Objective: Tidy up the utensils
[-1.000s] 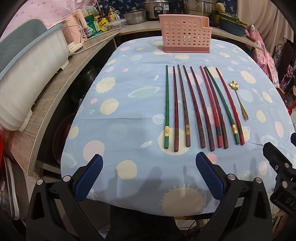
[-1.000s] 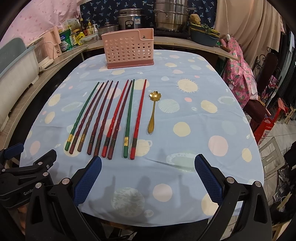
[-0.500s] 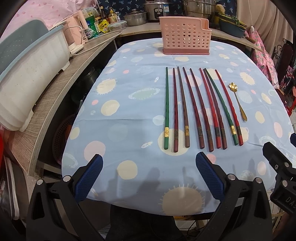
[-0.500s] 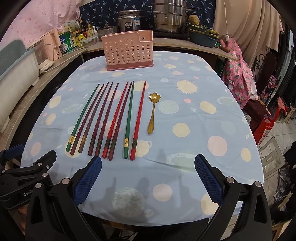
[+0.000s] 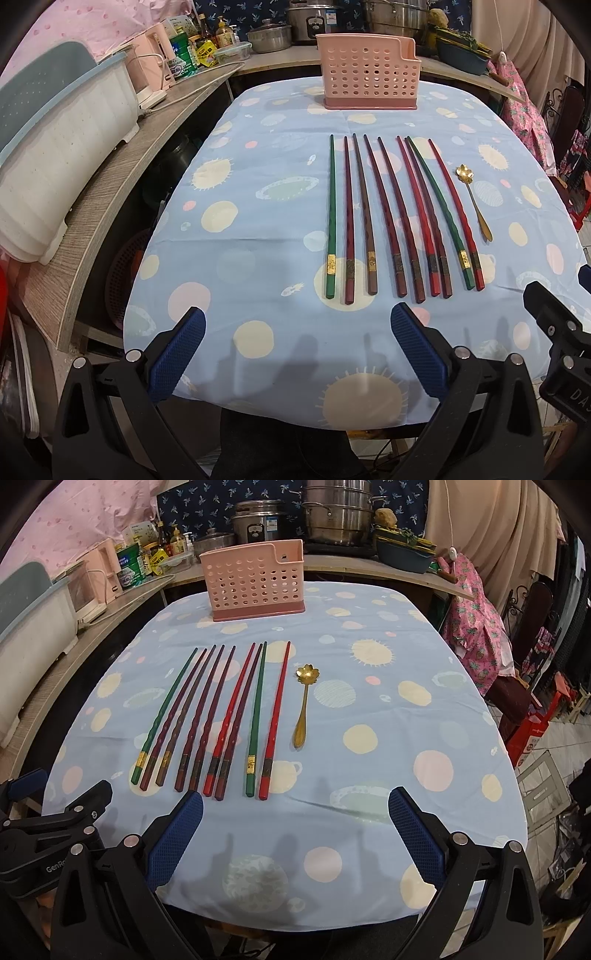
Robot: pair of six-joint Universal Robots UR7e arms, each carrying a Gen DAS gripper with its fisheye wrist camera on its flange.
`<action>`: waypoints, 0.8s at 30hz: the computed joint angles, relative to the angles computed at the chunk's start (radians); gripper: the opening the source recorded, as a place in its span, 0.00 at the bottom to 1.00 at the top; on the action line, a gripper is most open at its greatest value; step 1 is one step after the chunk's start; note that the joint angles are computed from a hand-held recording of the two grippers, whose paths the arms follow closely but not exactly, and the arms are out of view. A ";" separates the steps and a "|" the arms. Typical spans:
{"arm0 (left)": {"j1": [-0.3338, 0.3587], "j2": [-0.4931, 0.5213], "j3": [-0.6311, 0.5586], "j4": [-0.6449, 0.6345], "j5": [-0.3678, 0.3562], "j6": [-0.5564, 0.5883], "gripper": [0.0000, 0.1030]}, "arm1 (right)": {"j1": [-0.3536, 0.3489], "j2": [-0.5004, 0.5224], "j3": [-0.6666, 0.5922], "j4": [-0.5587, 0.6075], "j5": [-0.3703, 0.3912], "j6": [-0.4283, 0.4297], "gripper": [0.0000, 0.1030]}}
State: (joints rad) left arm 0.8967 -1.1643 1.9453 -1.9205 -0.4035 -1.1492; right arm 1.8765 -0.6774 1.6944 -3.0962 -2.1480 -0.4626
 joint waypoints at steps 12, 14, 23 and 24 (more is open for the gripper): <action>0.000 0.001 0.001 -0.003 0.001 0.001 0.93 | 0.000 0.000 -0.001 0.001 0.000 0.000 0.94; 0.000 0.001 0.002 -0.010 0.000 0.005 0.93 | -0.001 -0.001 0.000 0.002 0.000 0.004 0.94; 0.031 -0.023 0.054 -0.230 -0.016 0.105 0.93 | -0.023 0.009 -0.019 0.005 0.014 0.022 0.93; 0.039 -0.020 0.055 -0.243 -0.011 0.115 0.93 | -0.027 0.016 -0.028 0.003 0.018 0.020 0.93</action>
